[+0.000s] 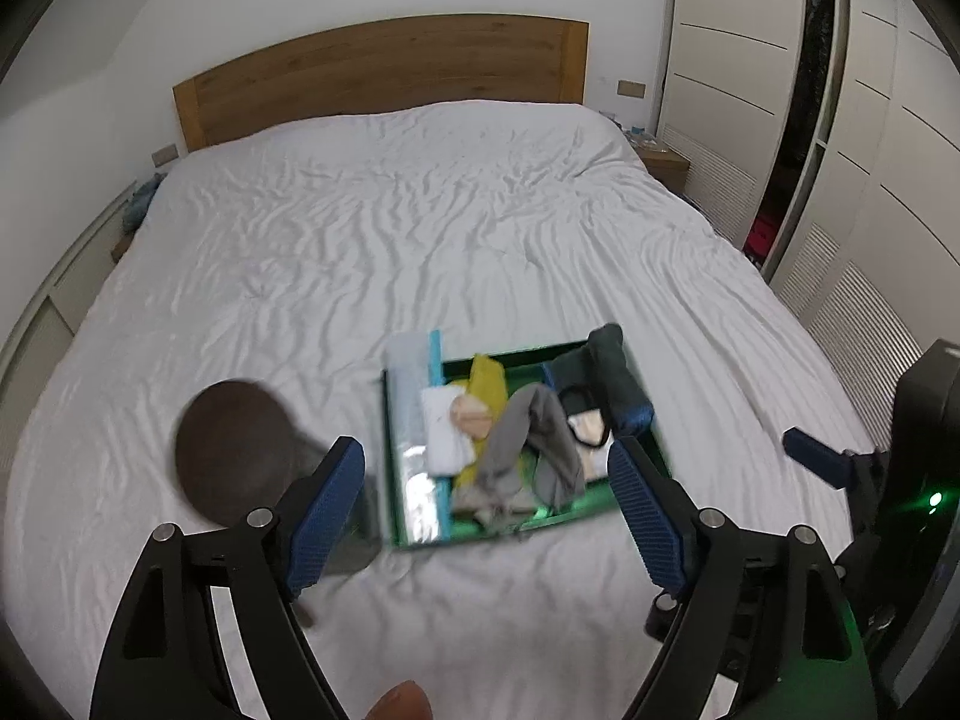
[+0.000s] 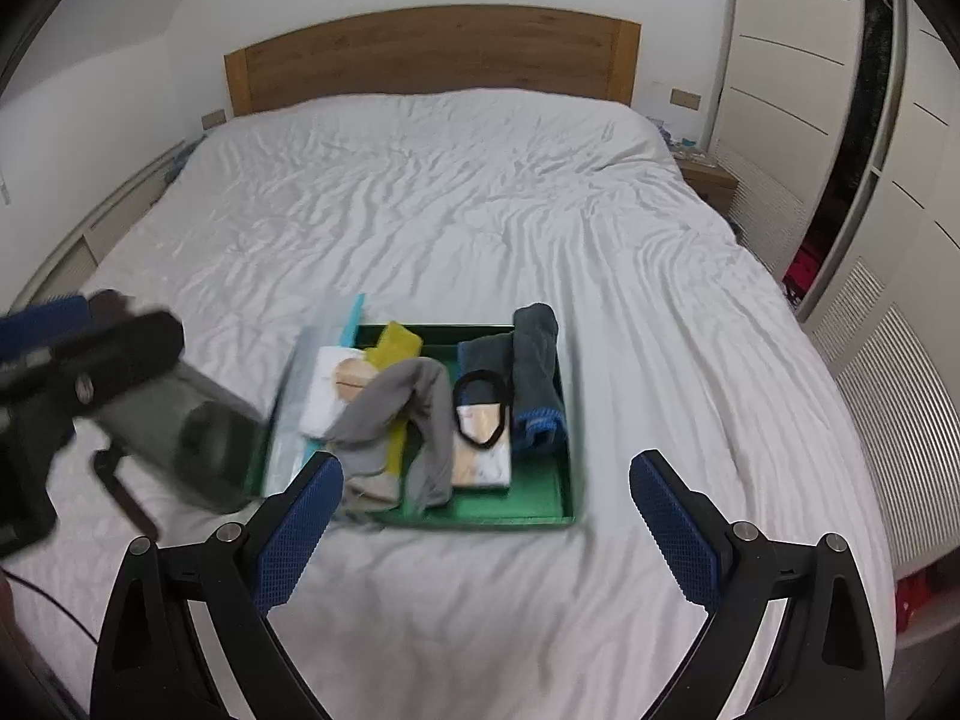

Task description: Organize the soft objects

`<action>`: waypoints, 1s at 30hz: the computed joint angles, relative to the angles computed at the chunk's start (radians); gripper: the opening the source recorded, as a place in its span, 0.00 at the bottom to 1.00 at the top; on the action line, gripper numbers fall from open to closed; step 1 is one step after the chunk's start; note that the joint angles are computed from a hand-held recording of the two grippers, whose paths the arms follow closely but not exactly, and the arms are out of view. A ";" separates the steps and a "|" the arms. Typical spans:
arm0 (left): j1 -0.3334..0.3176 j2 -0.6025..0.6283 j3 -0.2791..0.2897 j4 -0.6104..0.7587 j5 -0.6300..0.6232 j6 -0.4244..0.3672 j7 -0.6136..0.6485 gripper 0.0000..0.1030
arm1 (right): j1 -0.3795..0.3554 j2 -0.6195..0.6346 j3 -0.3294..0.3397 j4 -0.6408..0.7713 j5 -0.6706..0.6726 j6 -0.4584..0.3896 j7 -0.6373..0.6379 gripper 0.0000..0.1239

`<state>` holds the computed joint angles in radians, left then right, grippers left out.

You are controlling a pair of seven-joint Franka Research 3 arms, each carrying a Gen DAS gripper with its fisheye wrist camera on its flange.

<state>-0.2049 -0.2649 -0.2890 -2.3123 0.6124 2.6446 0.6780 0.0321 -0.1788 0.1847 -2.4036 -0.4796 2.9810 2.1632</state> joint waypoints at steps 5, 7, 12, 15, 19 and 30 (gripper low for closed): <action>-0.054 -0.204 0.064 -0.156 -0.125 0.019 0.134 0.88 | 0.003 -0.195 0.092 -0.091 0.007 -0.097 0.101 0.79; -0.062 -0.306 0.084 -0.234 -0.164 0.025 0.176 0.91 | 0.018 -0.272 0.131 -0.116 0.039 -0.143 0.127 0.79; -0.100 -0.510 0.148 -0.362 -0.258 -0.036 0.325 0.91 | 0.061 -0.469 0.249 -0.165 0.093 -0.275 0.228 0.80; -0.119 -0.624 0.178 -0.423 -0.305 -0.065 0.417 0.91 | 0.102 -0.560 0.309 -0.173 0.127 -0.369 0.285 0.80; -0.123 -0.732 0.204 -0.473 -0.350 -0.086 0.515 0.91 | 0.147 -0.614 0.379 -0.140 0.146 -0.501 0.347 0.81; -0.042 -0.904 0.206 -0.525 -0.401 -0.135 0.561 0.92 | 0.238 -0.598 0.419 -0.053 0.101 -0.593 0.367 0.82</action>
<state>-0.2465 -1.1693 -0.0829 -2.8374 0.2114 2.5091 1.2394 0.2700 -0.7773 0.6040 -2.4564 -0.3789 2.3880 2.5306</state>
